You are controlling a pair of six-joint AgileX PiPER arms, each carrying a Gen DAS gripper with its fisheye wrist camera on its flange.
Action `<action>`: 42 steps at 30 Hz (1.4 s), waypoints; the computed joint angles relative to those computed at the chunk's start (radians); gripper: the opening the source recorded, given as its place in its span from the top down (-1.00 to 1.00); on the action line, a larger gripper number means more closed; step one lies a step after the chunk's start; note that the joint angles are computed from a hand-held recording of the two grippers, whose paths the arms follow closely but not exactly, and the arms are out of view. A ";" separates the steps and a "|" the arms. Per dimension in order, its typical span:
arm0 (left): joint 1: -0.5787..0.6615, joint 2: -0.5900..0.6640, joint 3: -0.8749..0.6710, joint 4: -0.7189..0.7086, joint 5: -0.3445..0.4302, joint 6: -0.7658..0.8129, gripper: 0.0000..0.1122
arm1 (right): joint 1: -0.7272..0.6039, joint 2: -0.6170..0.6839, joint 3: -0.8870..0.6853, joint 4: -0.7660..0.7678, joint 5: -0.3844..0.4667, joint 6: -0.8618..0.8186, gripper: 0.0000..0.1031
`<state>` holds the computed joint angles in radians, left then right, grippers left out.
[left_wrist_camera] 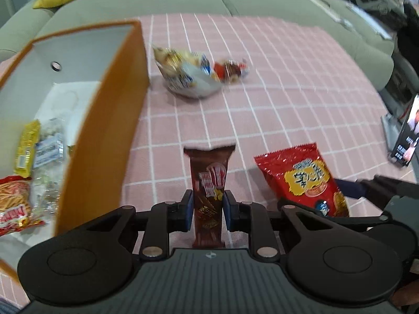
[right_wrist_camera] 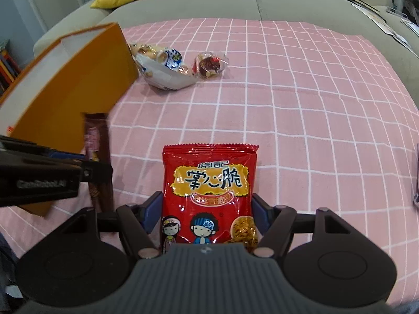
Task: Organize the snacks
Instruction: 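Carry the chocolate bar and red bag over the box and release both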
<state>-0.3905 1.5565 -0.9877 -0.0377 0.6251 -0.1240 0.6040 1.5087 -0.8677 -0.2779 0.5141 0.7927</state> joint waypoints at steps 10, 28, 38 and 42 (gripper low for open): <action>0.101 -0.212 0.048 -0.091 0.037 0.099 0.55 | 0.118 -0.066 -0.118 -0.074 0.093 0.079 -0.30; 0.599 -0.299 -0.095 -0.374 0.248 0.577 0.55 | 0.278 0.224 -0.684 -0.099 0.207 -0.162 -0.30; 0.653 -0.138 -0.243 -0.242 0.302 0.599 0.55 | 0.301 0.520 -1.104 -0.022 0.339 -0.482 -0.30; 0.642 -0.063 -0.266 -0.181 0.307 0.590 0.55 | 0.286 0.678 -1.325 0.019 0.431 -0.649 -0.30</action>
<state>0.2517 1.4930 -1.2540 -0.2188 0.9317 0.4661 0.8901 2.1867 -2.1928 -0.2591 0.9455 0.1437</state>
